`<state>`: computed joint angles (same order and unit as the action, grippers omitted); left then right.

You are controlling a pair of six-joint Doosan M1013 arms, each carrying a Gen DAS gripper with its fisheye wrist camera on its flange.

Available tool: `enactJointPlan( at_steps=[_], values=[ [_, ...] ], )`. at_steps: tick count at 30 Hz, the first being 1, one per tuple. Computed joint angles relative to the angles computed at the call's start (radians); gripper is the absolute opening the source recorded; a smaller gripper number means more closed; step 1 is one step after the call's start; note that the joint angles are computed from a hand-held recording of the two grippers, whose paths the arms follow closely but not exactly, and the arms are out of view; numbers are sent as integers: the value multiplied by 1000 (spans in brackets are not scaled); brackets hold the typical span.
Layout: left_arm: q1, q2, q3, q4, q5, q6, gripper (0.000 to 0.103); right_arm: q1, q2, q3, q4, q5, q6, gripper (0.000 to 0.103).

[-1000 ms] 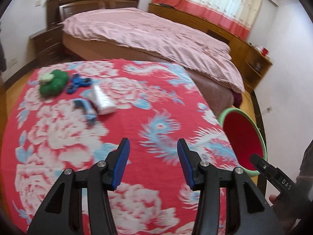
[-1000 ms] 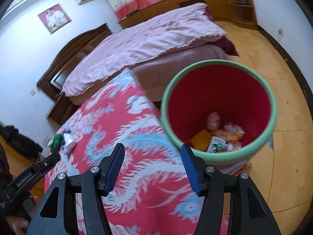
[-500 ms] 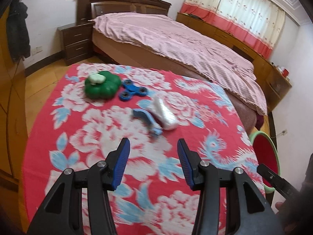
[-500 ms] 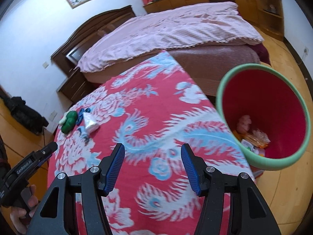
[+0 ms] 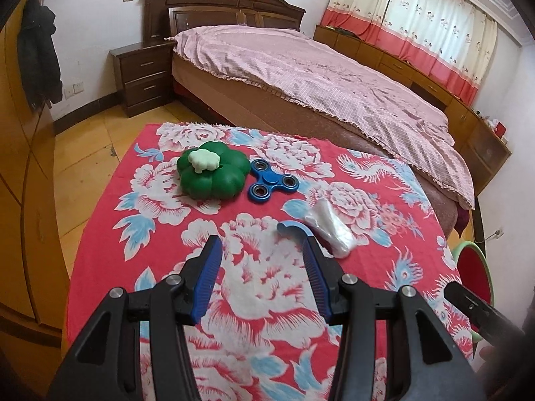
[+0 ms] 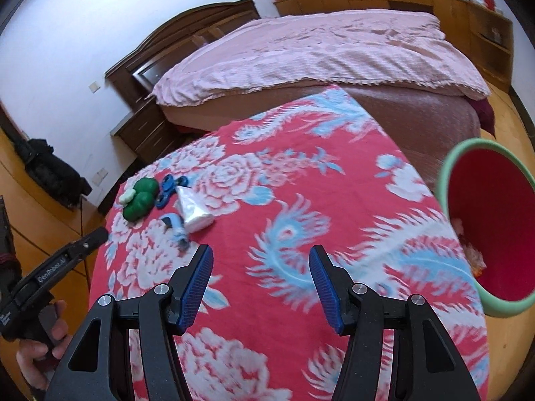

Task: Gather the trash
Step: 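Move both open tools back over the table, then grasp the white plastic bag with the right tool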

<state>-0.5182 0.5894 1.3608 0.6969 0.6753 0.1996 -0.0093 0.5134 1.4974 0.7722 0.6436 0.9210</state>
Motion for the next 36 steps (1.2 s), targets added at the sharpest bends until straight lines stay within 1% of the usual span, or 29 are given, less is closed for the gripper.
enactJointPlan(
  at_steps=[6, 14, 22, 29, 30, 31, 34, 36],
  values=[
    [18, 22, 4, 8, -26, -37, 50, 38, 35, -47, -37, 3, 26, 61],
    [31, 39, 17, 34, -36, -99, 50, 79, 73, -92, -46, -8, 7, 61],
    [39, 45, 25, 7, -60, -93, 50, 112, 117, -135, -67, -15, -9, 61],
    [44, 46, 29, -17, -79, -85, 50, 128, 145, -161, -105, -18, 9, 61],
    [45, 47, 29, -21, -81, -83, 50, 130, 147, -162, -113, -20, 14, 56],
    [45, 47, 28, -25, -81, -79, 50, 133, 152, -167, -132, -19, 29, 50],
    [47, 49, 26, -37, -83, -67, 50, 132, 165, -183, -156, 4, 55, 41],
    [47, 50, 24, -44, -81, -60, 50, 132, 163, -179, -154, -7, 50, 40]
  ],
)
